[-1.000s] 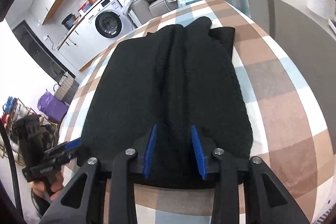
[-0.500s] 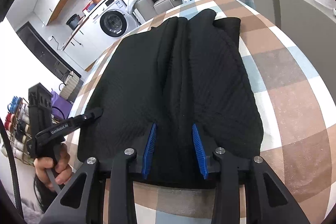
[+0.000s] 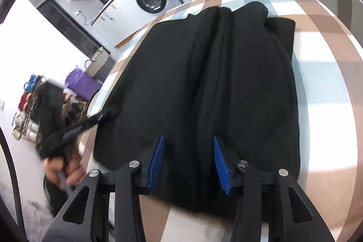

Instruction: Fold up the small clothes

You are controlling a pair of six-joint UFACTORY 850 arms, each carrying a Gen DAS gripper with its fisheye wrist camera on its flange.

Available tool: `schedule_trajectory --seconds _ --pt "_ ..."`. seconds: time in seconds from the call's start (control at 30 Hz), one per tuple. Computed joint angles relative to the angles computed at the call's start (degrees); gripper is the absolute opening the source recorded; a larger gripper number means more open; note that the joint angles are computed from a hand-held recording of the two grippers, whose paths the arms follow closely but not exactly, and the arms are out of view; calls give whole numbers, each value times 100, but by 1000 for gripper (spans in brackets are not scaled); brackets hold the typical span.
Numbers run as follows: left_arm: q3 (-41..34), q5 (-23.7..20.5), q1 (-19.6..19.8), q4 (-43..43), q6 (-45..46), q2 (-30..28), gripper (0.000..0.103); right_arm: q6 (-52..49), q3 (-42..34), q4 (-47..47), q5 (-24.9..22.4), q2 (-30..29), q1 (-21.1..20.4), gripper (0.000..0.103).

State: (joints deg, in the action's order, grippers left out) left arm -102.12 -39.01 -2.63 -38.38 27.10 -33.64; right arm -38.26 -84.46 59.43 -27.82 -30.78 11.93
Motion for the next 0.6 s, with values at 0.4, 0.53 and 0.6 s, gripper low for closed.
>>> schedule_trajectory --seconds 0.4,0.53,0.6 --pt "331 169 167 -232 47 287 18 1891 -2018 -2189 134 -1271 192 20" --pt "290 200 206 -378 99 307 18 1395 -1409 -2206 877 -674 333 9" --pt "280 194 215 -432 203 318 18 1499 -1157 -2451 1150 -386 347 9"
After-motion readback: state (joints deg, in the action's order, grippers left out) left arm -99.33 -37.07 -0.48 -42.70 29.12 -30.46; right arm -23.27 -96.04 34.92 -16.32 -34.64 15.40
